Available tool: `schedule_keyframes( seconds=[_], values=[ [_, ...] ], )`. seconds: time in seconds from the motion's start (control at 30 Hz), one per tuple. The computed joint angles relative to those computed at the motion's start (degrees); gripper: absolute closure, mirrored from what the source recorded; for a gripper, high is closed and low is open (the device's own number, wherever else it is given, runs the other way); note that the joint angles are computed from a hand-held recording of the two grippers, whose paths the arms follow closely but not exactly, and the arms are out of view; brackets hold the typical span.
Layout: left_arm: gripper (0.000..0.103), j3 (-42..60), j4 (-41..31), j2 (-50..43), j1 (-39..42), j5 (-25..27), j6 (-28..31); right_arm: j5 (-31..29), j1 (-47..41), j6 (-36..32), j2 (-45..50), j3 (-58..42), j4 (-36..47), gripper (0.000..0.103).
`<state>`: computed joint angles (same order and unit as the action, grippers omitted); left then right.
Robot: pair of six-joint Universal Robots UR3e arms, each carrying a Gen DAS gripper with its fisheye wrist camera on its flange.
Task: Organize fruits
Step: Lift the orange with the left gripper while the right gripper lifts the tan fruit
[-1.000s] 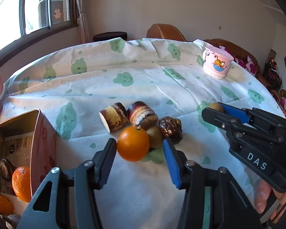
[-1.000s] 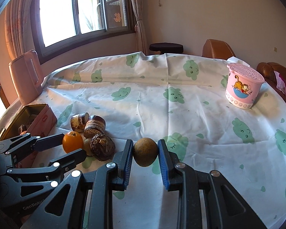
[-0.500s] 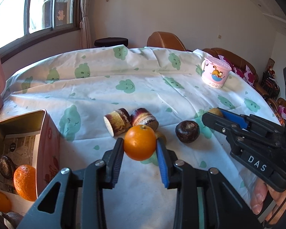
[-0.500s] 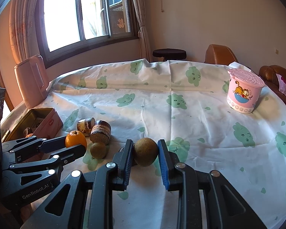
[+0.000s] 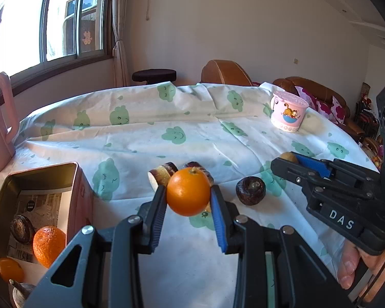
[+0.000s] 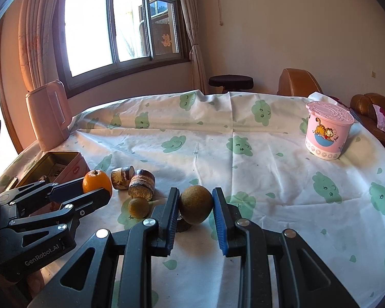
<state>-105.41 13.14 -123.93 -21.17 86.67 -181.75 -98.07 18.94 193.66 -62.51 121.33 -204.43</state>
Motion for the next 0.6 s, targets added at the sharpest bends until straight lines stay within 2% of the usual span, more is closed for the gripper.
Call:
schedule_keyframes(
  seconds=[0.6],
  values=[
    [0.067, -5.6, 11.4, 0.8, 0.7, -1.6, -0.2, -5.2, 3.7, -2.6, 1.3, 0.3, -5.7, 0.075]
  ],
)
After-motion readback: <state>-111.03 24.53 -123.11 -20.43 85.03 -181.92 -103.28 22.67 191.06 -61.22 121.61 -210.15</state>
